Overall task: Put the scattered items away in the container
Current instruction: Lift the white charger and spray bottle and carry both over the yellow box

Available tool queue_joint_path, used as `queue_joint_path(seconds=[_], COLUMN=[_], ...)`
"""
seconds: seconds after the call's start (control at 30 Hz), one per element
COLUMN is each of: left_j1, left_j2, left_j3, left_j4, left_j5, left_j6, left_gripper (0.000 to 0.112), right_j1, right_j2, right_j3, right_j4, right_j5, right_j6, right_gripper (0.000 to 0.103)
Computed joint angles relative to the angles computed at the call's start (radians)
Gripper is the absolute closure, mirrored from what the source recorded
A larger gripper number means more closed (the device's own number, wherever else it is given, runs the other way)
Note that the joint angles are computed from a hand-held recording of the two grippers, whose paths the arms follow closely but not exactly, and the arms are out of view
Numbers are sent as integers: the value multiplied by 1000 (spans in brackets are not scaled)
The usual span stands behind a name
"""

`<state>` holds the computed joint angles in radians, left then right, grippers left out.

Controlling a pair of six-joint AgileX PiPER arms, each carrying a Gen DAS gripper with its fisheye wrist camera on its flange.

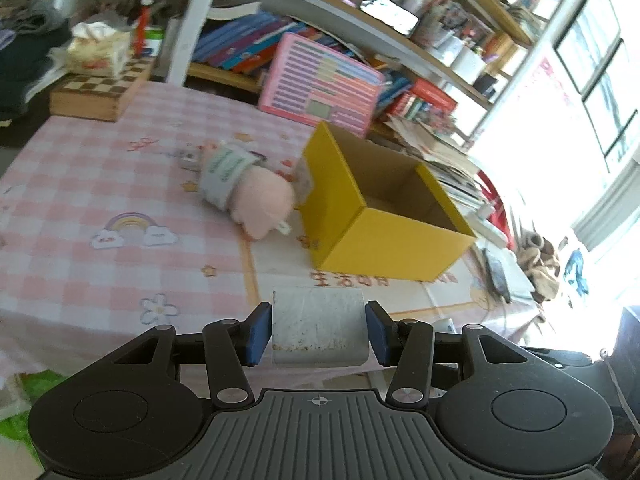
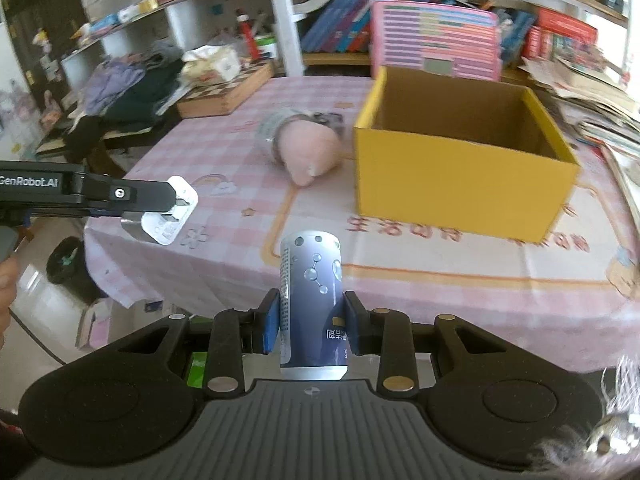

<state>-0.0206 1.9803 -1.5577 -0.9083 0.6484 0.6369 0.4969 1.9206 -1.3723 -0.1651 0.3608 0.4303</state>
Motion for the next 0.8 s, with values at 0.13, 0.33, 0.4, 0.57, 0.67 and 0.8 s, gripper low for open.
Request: queue_joint_path(seconds=[0.13,0.33,0.4,0.57,0.67,0.8], left_j1=[-19,-39,-45,-56,-56,-66], left_j2=[-5,10,14,23,41,71], left_j3=[7,-16,-24,-37,-62,-110], left_j4=[-23,-39,-45,-58,-65,-60], left_j5=[10,47,57,67,89,112], left_j6=[35,48,56,69,54,44], left_gripper=[64,64,64,64,64,64], right_j1=[-3,2,4,6,5,-2], right_j2=[-49,-99,-110,-130,-138,-146], right_j3=[82,167,181,204,216,223], right_j4=[-105,-223,-249,-318,-343,-370], right_j5=[-18,-28,-26,-15,-9,2], right_j6=[148,321,354,437,470,506], right_gripper=[73,73,73,73,73,73])
